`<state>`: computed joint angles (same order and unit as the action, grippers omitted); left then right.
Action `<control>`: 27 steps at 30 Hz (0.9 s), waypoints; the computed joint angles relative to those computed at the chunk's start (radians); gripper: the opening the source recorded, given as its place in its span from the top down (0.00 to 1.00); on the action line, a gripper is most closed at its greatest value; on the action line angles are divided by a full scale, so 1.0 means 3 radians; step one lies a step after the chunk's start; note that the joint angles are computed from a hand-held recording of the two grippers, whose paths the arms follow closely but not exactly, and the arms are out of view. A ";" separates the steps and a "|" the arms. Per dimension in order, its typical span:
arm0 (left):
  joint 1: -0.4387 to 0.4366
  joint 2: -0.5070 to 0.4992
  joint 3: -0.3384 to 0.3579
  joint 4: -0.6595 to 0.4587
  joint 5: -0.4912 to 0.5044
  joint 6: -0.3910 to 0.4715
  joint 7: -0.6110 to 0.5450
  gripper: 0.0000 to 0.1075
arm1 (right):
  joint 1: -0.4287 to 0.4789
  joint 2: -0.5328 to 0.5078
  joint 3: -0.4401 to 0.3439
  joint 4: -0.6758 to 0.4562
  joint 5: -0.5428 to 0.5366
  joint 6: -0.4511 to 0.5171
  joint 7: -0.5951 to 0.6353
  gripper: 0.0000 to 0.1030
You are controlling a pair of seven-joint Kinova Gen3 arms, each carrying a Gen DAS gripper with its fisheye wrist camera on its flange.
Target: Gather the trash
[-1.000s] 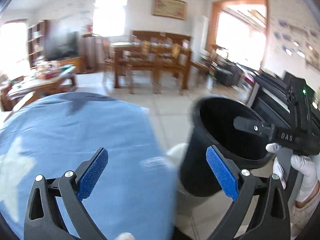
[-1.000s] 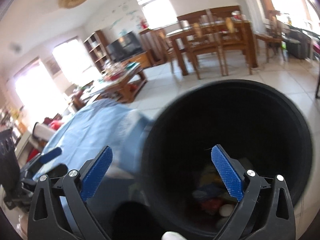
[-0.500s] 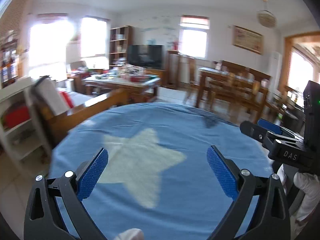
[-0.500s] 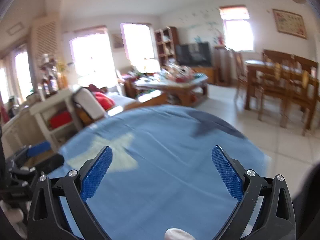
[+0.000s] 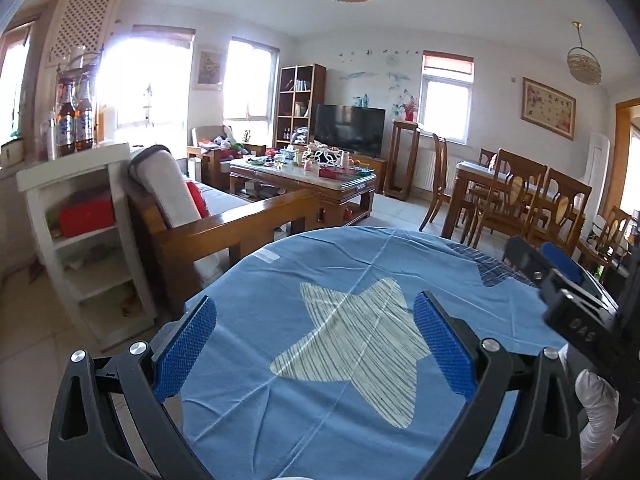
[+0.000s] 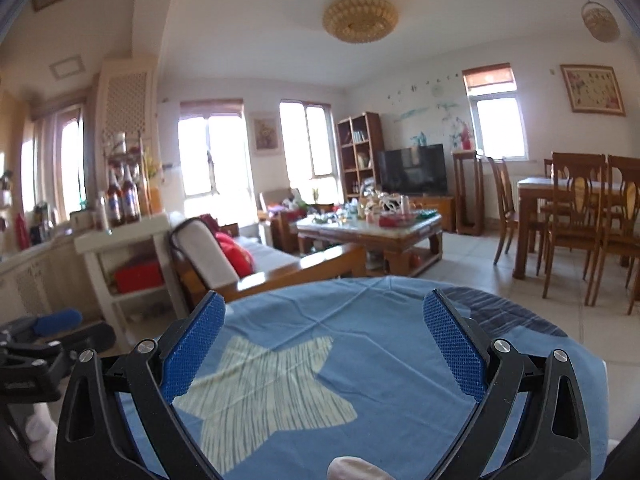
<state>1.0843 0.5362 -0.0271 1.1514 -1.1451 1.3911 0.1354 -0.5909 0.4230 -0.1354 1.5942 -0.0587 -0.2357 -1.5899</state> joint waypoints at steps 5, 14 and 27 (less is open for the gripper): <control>0.0019 0.0002 -0.0003 0.0001 0.0001 0.0052 0.0028 0.09 | 0.0087 -0.0055 -0.0092 0.0188 0.0074 -0.0279 -0.0035 0.05; 0.0022 0.0012 0.0004 -0.0007 0.0008 0.0101 -0.0006 0.09 | 0.0193 -0.0132 -0.0184 0.0340 0.0264 -0.0404 -0.0076 0.05; 0.0046 -0.0013 0.0018 0.0039 -0.0044 0.0180 0.0082 0.09 | 0.0177 -0.0161 -0.0171 0.0373 0.0255 -0.0419 -0.0110 0.05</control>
<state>1.0979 0.5322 -0.0217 1.1632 -1.1584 1.4450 0.1599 -0.5377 0.3748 -0.1868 1.7060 0.0177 -0.3613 -1.6229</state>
